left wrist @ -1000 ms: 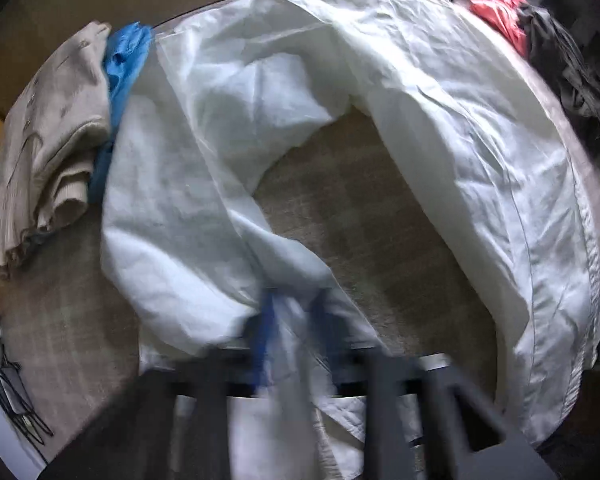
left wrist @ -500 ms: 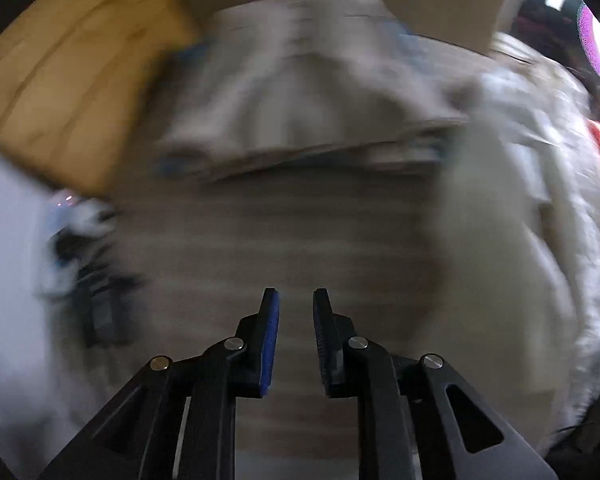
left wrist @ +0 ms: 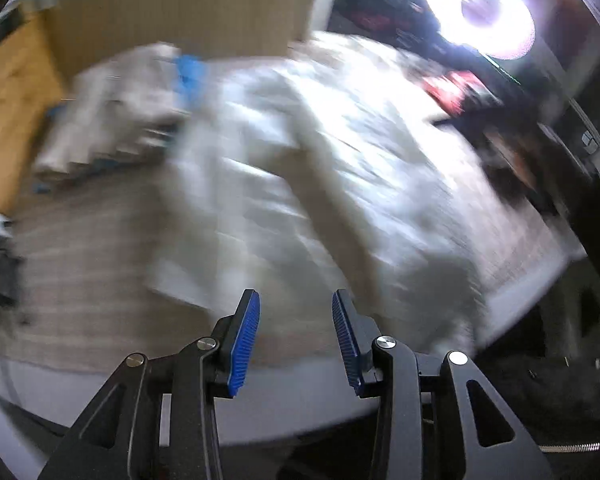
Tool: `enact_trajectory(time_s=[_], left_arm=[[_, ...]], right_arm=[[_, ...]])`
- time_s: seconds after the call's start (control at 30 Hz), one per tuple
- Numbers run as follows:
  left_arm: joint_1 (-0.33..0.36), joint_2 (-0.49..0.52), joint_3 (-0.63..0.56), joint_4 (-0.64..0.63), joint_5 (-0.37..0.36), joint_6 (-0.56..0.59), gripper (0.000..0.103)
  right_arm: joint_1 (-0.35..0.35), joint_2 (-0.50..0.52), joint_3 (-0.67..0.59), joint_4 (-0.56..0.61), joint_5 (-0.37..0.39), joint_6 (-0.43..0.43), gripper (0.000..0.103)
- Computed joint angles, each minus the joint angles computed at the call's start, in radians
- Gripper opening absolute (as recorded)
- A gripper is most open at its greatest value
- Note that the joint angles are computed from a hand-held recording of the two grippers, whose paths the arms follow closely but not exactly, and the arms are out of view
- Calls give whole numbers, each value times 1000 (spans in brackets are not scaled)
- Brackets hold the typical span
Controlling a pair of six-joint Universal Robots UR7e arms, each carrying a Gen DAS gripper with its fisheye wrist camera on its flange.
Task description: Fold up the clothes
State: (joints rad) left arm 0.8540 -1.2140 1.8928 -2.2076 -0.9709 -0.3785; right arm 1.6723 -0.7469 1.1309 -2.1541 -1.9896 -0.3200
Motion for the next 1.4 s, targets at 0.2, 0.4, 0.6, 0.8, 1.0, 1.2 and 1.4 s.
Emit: enact_trajectory(time_s=[0.2, 0.4, 0.6, 0.8, 1.0, 1.2, 1.4], left_arm=[[-112, 135, 64, -51, -102, -154, 38], [-187, 203, 93, -33, -105, -335, 38], [-302, 37, 142, 241, -13, -742, 38], [-330, 70, 155, 192, -14, -770, 38], [-293, 292, 80, 2, 16, -474, 38], [-227, 392, 1, 51, 43, -442, 12], [-215, 346, 15, 5, 29, -454, 3]], right_arm=[[-21, 44, -91, 126, 63, -86, 59], [-26, 78, -137, 203, 68, -156, 59], [-18, 1, -119, 253, 110, -202, 59], [-16, -84, -64, 215, 139, -282, 59], [-36, 17, -161, 279, 146, -240, 59], [-37, 111, -285, 331, 125, -217, 59], [-37, 201, -412, 382, 103, -211, 59]])
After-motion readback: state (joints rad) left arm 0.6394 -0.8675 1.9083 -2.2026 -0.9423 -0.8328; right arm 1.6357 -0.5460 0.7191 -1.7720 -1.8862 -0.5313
